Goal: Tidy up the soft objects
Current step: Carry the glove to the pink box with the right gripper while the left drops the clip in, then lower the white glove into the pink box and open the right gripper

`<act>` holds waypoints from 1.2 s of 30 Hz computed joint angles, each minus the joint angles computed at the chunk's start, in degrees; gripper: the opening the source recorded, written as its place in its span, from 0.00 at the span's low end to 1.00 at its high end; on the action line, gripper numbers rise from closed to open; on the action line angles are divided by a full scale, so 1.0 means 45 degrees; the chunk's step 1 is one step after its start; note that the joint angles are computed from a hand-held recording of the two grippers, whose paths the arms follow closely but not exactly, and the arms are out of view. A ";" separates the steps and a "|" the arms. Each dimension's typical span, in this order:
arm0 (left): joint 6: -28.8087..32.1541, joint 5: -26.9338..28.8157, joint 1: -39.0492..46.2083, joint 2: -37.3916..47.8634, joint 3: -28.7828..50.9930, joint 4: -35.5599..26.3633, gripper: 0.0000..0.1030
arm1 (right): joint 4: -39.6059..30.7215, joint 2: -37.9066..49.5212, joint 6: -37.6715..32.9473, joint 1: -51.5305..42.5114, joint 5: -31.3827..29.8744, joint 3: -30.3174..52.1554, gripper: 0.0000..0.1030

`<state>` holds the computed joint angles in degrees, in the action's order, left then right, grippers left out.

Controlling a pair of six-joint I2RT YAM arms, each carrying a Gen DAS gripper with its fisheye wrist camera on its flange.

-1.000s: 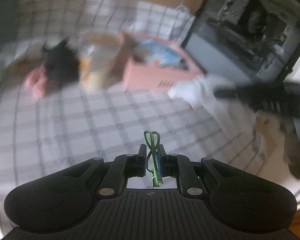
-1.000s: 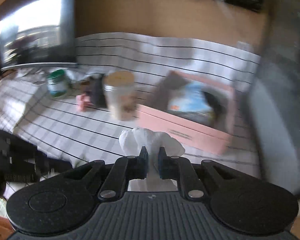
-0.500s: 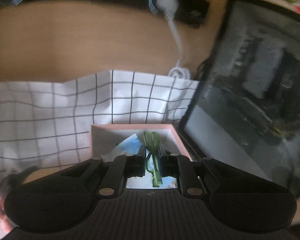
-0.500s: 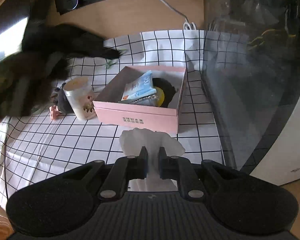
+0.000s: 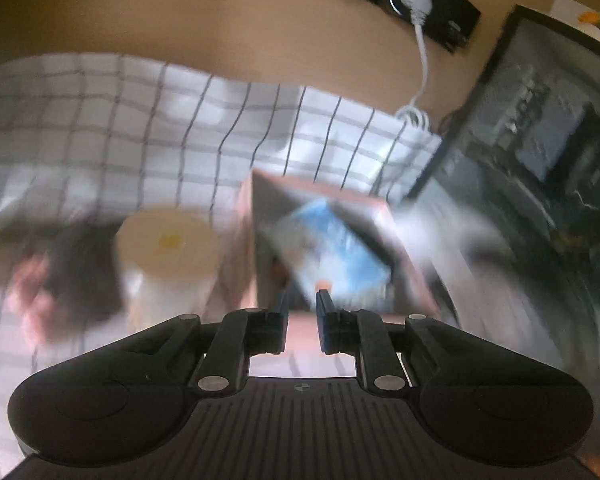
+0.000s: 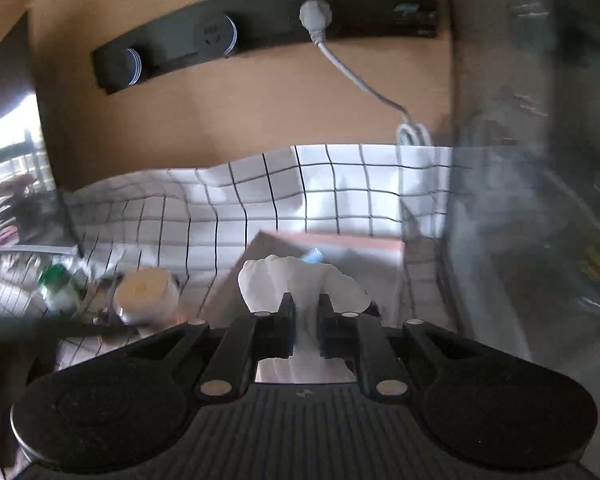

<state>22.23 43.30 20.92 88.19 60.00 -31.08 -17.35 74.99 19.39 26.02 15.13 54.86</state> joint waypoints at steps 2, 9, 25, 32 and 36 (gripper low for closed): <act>0.0932 0.0152 0.0705 -0.0650 -0.0584 -0.0736 0.16 | 0.0053 0.1994 -0.0082 -0.0579 -0.0240 0.1549 0.10; 0.3206 0.0373 0.4041 -0.1242 -0.1300 -0.2852 0.16 | -0.2245 0.8215 0.0474 -0.0772 0.0520 0.7009 0.10; 0.2826 -0.0648 0.6762 0.1209 -0.0273 -0.2600 0.16 | 0.0318 0.6773 -0.1189 -0.0081 0.0636 0.4023 0.74; 0.2668 -0.0755 0.6503 0.1275 -0.0272 -0.2473 0.16 | 0.0297 0.5041 -0.0979 -0.0019 0.1139 0.2526 0.75; 0.2443 -0.1004 0.6417 0.1314 -0.0358 -0.2007 0.16 | 0.0400 0.3672 -0.0460 0.0199 0.0847 0.1539 0.76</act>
<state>33.22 38.78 49.80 94.11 58.40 -40.11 -15.55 91.51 17.32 26.92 18.94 61.78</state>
